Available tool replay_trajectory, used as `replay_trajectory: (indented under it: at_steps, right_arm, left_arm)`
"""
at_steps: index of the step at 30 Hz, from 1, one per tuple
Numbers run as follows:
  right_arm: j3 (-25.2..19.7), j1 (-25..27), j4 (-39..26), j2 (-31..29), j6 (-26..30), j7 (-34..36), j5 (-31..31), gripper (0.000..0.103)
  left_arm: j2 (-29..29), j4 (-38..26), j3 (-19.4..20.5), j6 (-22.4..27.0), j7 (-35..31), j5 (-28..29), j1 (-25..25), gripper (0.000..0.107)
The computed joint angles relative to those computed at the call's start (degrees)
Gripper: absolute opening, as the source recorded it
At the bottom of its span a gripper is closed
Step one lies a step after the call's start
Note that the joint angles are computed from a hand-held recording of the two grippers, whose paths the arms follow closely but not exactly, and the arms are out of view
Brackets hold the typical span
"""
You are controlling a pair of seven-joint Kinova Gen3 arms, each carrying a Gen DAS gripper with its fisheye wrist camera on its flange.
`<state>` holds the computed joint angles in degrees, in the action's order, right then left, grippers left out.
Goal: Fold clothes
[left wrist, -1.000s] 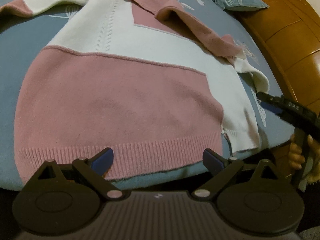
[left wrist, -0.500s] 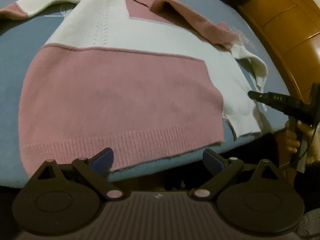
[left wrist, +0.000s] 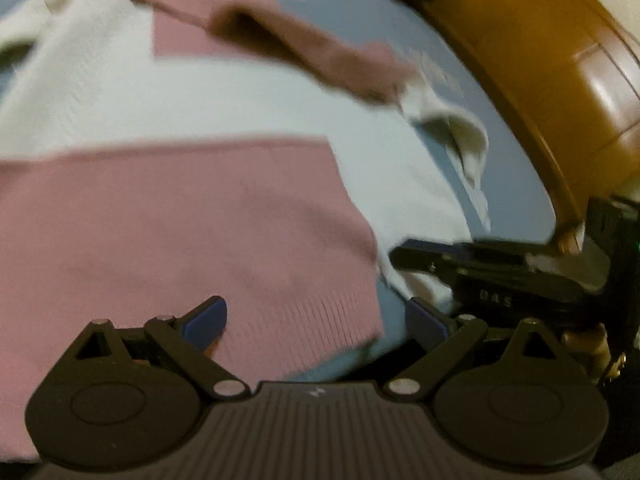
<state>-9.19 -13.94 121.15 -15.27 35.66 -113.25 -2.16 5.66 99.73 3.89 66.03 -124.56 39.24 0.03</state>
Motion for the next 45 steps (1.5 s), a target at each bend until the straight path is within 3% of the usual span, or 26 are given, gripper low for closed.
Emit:
replay_trajectory:
  at_steps: [2,5,6,7,9,15,19,23,24,26,27,35,38,43,45]
  right_arm:
    - [-0.21,-0.08,0.83,-1.64,0.99,0.19,0.35,0.021]
    - [0.47,-0.27,0.83,-3.75,3.72,1.06,-0.41,0.022]
    - [0.66,0.04,0.45,-4.34,4.81,0.91,-0.71,0.027]
    - [0.58,0.78,0.06,-5.12,5.8,0.18,-0.71,0.043]
    - [0.28,3.11,0.45,-7.54,5.44,-1.97,0.12,0.053]
    - [1.96,11.33,0.5,-13.15,7.62,-8.08,2.27,0.053]
    - [9.73,8.22,2.53,-14.54,7.65,-4.42,-3.4,0.043]
    - [8.94,7.1,3.91,-12.49,7.41,-1.94,-5.46,0.043]
    - [8.78,6.51,4.1,-11.55,7.18,-1.3,-5.75,0.041]
    - [5.34,8.25,4.06,-10.35,7.43,-2.81,-4.34,0.027]
    - [3.85,9.31,3.78,-10.02,7.93,-4.38,-2.87,0.014]
    - [6.49,8.66,4.27,-13.55,5.2,-2.23,-3.07,0.024]
    - [6.78,8.4,4.08,-11.69,2.51,-1.0,-3.08,0.024]
    - [14.37,1.56,6.0,-7.05,-7.34,6.48,-10.02,0.024]
    - [14.12,2.37,6.11,-4.31,-8.89,6.51,-11.36,0.024]
  left_arm:
    - [-2.11,2.17,0.32,-1.35,-2.87,-0.53,0.52,0.098]
    - [-3.3,1.7,0.42,0.68,-4.2,-3.14,1.66,0.099]
    - [-3.22,0.91,0.36,1.61,-3.68,-3.75,1.95,0.098]
    - [-3.1,0.23,-0.26,2.45,-3.43,-3.43,2.29,0.098]
    - [-3.32,-0.27,-0.57,3.11,-4.69,-0.9,1.29,0.098]
    - [-2.87,-0.94,0.19,-0.2,-2.37,0.24,2.7,0.099]
    - [-2.3,-1.04,0.94,-1.0,0.24,-1.01,3.85,0.099]
    - [-2.26,-1.21,1.1,-0.94,1.49,-2.02,4.28,0.099]
    - [-2.31,-1.07,1.09,-1.12,1.53,-1.93,4.3,0.099]
    - [-1.87,-0.74,1.07,-1.34,1.24,-0.91,4.22,0.099]
    - [-0.87,-1.09,1.11,-0.4,2.04,-0.62,4.17,0.099]
    - [-0.32,-2.43,2.02,0.78,1.05,0.31,4.11,0.099]
    - [-0.94,-2.7,1.98,-1.73,1.6,-0.31,4.66,0.1]
    - [0.85,-2.31,2.06,-2.7,4.24,-1.37,4.84,0.1]
    - [0.88,-1.15,2.13,-3.83,3.98,-1.37,4.74,0.1]
